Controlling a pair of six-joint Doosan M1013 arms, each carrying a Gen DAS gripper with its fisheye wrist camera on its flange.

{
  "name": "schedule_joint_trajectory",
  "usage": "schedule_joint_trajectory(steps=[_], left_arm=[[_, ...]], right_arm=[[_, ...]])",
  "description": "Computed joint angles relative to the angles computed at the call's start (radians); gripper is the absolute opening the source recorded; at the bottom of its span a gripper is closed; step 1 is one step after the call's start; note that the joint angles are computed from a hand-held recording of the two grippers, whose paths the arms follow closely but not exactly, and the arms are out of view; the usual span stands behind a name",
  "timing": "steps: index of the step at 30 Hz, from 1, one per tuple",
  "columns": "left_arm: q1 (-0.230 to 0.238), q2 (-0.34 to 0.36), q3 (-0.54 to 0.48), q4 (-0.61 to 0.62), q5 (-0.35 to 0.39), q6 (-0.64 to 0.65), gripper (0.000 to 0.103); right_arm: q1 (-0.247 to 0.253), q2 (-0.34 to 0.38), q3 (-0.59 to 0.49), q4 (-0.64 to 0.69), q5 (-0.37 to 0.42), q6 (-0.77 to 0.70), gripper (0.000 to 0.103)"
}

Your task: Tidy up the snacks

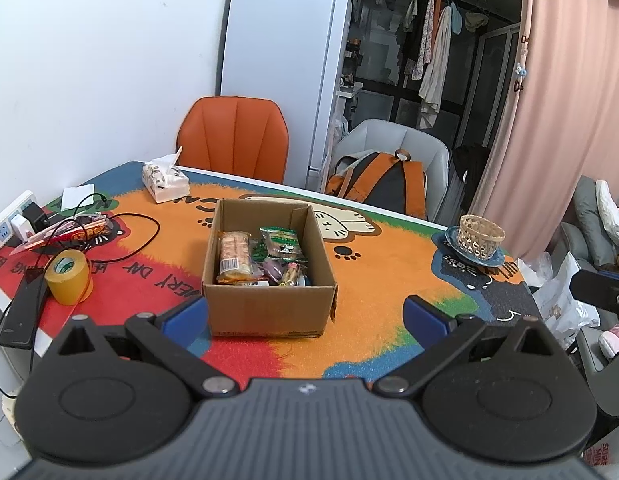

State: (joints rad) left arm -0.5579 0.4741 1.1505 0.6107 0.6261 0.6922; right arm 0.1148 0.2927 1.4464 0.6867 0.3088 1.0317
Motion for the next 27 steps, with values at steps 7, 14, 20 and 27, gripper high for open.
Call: schedule_joint_trajectory(steps=[7,14,20,27], left_arm=[[0.001,0.0,0.003,0.002,-0.001,-0.009,0.103],[0.004,-0.003,0.007,-0.016,-0.008,0.01,0.103],[0.004,-0.002,0.006,-0.017,-0.009,0.01,0.103],[0.004,-0.002,0.008,-0.017,-0.011,0.009,0.103]], right_arm=[[0.0,0.001,-0.001,-0.012,0.003,0.01,0.103],[0.0,0.002,-0.002,-0.01,0.003,0.008,0.103],[-0.001,0.002,-0.002,-0.012,0.005,0.008,0.103],[-0.001,0.002,-0.001,-0.016,0.005,0.013,0.103]])
